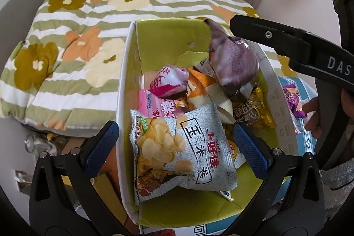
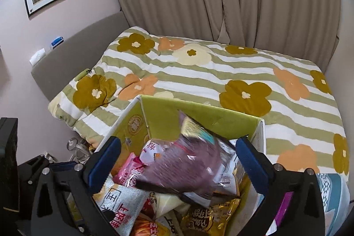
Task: Organize snacks
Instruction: 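Carry both bags into the box and open both tools to release them, then move both tools back toward the purple chip bag and pink pack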
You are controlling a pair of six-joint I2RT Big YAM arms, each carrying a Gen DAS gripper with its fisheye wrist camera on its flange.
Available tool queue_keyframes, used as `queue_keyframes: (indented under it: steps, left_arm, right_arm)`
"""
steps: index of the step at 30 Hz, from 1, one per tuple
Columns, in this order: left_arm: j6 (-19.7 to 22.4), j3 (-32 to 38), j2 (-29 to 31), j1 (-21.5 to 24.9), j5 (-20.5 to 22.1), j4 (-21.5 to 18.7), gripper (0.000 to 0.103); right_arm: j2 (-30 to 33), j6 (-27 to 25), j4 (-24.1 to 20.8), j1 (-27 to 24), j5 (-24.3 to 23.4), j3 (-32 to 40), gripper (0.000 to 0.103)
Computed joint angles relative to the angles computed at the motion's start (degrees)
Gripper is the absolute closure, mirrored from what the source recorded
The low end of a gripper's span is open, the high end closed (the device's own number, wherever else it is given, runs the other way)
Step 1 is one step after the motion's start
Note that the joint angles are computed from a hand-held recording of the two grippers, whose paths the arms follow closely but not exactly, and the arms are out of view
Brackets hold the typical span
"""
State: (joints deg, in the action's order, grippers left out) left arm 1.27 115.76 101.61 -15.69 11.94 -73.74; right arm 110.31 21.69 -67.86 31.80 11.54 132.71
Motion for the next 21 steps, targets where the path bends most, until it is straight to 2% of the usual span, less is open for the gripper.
queue_keyframes:
  steps: [6, 12, 21]
  left_arm:
    - [-0.24, -1.74, -1.93, -0.37, -0.01, 0.79, 0.0]
    - [-1.68, -4.08, -5.15, -1.54, -1.95, 1.96, 0.0]
    - [-7.89, -8.34, -11.6, -6.7, -7.21, 5.07, 0.0]
  right_arm:
    - [-1.3, 0.03, -0.1, 0.86, 1.59, -0.59, 0.0]
    - [-5.68, 0.41, 1.1, 1.12, 2.39, -4.89, 0.0]
    - [-17.95, 0.22, 4.22, 1.26, 4.16, -18.06, 0.0]
